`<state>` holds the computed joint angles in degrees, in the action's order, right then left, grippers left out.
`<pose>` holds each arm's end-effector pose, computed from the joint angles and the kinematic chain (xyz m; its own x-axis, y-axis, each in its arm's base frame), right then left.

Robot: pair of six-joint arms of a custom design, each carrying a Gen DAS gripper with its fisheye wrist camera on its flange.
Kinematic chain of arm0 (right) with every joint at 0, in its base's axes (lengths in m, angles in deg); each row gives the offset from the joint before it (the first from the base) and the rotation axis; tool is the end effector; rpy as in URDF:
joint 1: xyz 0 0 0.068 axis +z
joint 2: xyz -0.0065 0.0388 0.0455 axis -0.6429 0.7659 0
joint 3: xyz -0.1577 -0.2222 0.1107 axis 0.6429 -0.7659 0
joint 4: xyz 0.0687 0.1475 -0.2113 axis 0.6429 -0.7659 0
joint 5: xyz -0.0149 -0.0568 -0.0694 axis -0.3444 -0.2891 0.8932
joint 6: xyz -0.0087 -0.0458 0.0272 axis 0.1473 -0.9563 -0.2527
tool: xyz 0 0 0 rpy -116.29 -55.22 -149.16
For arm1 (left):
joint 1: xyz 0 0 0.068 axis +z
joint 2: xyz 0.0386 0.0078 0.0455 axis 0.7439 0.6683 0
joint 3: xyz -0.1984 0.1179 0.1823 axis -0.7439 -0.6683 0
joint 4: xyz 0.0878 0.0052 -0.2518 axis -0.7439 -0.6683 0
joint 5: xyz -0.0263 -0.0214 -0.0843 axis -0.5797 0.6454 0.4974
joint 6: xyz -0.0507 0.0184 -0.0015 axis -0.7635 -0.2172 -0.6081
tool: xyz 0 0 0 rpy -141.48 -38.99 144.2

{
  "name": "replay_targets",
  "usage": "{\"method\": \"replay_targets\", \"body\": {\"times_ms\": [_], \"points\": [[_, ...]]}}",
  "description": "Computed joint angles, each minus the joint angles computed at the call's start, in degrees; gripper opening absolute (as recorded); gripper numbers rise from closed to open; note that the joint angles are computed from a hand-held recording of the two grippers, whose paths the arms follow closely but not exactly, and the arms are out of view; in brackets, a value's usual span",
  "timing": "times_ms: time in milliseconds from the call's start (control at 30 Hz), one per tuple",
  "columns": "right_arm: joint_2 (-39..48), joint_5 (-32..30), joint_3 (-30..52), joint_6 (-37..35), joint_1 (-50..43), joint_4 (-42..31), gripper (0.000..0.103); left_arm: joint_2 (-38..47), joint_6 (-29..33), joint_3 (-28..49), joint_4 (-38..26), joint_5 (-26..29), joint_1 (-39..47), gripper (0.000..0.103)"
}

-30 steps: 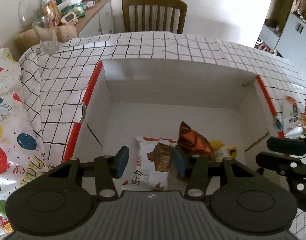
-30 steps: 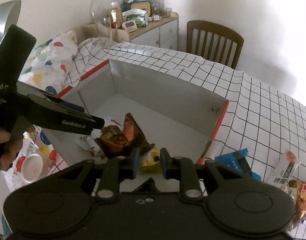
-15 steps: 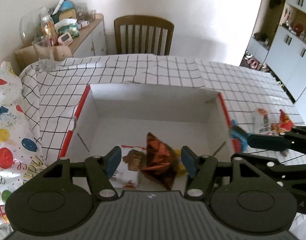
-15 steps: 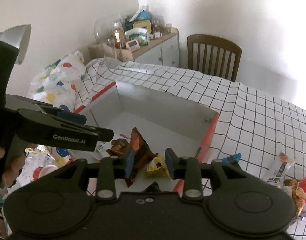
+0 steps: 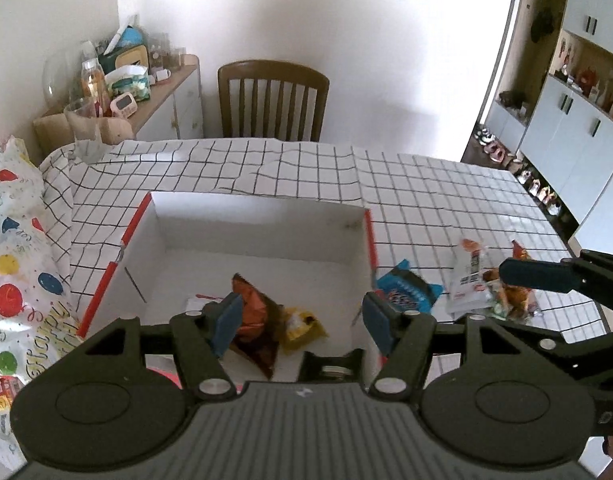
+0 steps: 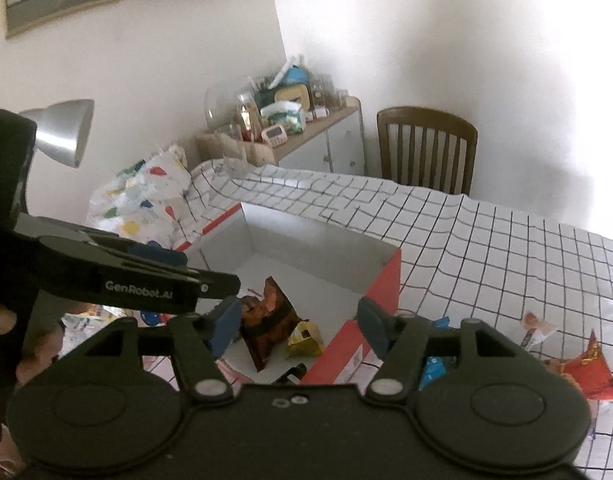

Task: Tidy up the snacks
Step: 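Move both tools back toward the remaining snacks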

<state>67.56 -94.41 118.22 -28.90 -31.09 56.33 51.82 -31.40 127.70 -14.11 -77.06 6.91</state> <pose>0.3412 0.0760 0.3058 -0.4892 -0.3422 -0.8022 -0.7549 0.6267 0.1931 0.2682 -0.2096 0.3025 -0.7007 -0.1881 -0.6882 -0.2031 0.9773 -0.0603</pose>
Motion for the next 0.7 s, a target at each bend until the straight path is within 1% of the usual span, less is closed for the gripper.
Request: {"method": "replay_targets", "body": {"times_ms": [167, 200, 233, 267, 300, 400, 600, 667, 700], "points": [[-0.8, -4.8, 0.8, -3.2, -4.8, -2.8, 0.081, 2.3, -5.0, 3.9, -2.4, -2.3, -4.1, 0.066], [-0.7, -5.6, 1.0, -3.6, -5.6, -3.3, 0.082, 2.8, -6.0, 4.5, -2.8, -2.9, -4.9, 0.067], [-0.7, -6.5, 1.2, -4.3, -6.6, -3.8, 0.083, 3.3, -6.9, 5.3, -3.1, -3.6, -5.8, 0.077], [-0.6, -7.3, 1.5, -5.3, -7.6, -4.5, 0.084, 3.8, -8.1, 6.1, -3.4, -4.4, -6.7, 0.082], [-0.5, -8.1, 1.8, -6.4, -8.6, -5.1, 0.086, 4.2, -9.3, 6.8, -3.8, -5.3, -7.5, 0.084], [-0.3, -11.2, 2.7, -9.5, -11.8, -7.6, 0.092, 5.9, -11.6, 9.3, -4.6, -6.4, -9.5, 0.085], [1.2, -17.2, 5.9, -16.9, -18.7, -14.3, 0.101, 11.0, -16.1, 15.4, -6.9, -9.7, -13.7, 0.086], [1.9, -18.6, 7.1, -19.1, -20.7, -16.2, 0.102, 12.9, -17.5, 17.7, -7.5, -11.1, -15.0, 0.086], [2.4, -19.2, 7.9, -20.5, -21.8, -17.5, 0.102, 13.8, -18.0, 18.7, -7.5, -11.6, -15.5, 0.090]]}}
